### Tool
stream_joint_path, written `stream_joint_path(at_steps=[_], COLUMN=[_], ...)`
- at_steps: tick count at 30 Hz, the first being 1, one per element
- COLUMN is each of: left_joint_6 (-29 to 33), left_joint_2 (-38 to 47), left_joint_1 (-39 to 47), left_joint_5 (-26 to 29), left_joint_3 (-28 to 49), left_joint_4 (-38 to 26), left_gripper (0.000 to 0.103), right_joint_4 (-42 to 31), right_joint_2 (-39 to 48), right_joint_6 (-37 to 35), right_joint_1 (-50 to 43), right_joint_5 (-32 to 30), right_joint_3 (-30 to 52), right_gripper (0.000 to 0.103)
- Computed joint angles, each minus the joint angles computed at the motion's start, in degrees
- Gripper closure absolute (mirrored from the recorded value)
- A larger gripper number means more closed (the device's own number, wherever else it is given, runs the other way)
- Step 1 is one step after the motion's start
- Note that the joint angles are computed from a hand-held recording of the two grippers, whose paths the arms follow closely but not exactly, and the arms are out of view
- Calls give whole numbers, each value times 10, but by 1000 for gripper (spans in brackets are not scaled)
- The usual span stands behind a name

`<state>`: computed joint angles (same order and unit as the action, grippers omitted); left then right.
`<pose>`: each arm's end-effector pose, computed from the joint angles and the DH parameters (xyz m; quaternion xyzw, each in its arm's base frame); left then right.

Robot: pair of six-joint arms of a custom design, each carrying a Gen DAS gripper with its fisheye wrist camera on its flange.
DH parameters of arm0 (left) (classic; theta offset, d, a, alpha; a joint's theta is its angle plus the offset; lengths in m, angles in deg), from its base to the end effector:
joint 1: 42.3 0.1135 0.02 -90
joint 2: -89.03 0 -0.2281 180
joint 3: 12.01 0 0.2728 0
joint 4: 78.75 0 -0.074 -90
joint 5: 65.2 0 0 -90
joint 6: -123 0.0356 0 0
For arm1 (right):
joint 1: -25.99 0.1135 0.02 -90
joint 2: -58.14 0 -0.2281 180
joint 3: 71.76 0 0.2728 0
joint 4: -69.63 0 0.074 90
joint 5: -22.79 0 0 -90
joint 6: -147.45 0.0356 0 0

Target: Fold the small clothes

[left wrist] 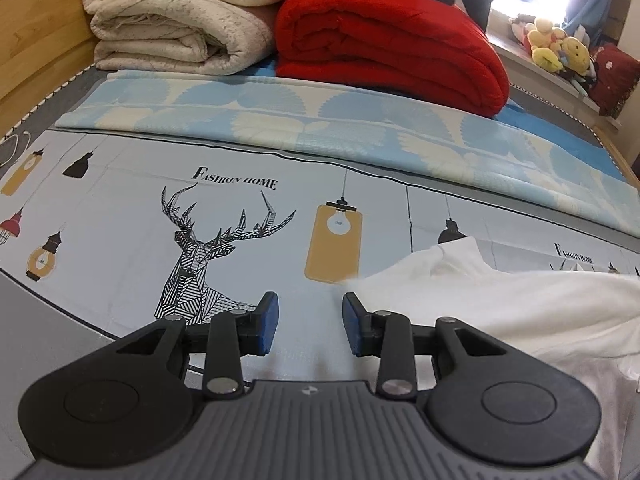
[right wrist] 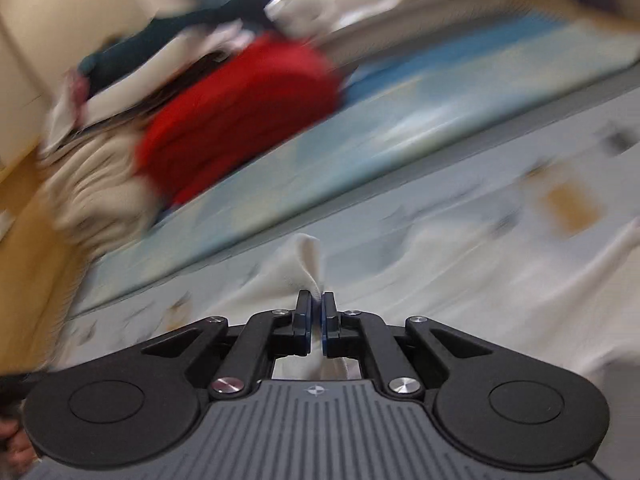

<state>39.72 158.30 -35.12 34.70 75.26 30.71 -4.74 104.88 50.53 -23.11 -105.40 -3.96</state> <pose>0.2637 0.0271 0.3246 0.0239 0.9436 -0.0424 0.3274 0.1340 -0.1210 0.2959 0.2267 0.8739 0.1345 0.4084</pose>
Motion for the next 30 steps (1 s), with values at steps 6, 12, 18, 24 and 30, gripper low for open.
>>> stream_joint_path(at_steps=[6, 12, 18, 24, 30], left_joint_6=[0, -19, -2, 4, 73], left_joint_2=[5, 34, 12, -1, -54], left_joint_1=[-17, -49, -158, -229, -180], left_joint_5=[4, 92, 48, -38, -59], left_joint_3=[-7, -20, -91, -151, -179], left_joint_4=[-3, -34, 13, 83, 103], left_gripper=[64, 63, 48, 57, 101], right_joint_4=[12, 30, 24, 3, -21], right_joint_2=[141, 166, 172, 181, 197], right_joint_6=[-84, -96, -84, -107, -117], right_joint_1=[-92, -102, -93, -105, -118], right_joint_5=[110, 102, 89, 67, 38], right_joint_3=[19, 28, 34, 51, 72], right_gripper=[99, 98, 98, 98, 98])
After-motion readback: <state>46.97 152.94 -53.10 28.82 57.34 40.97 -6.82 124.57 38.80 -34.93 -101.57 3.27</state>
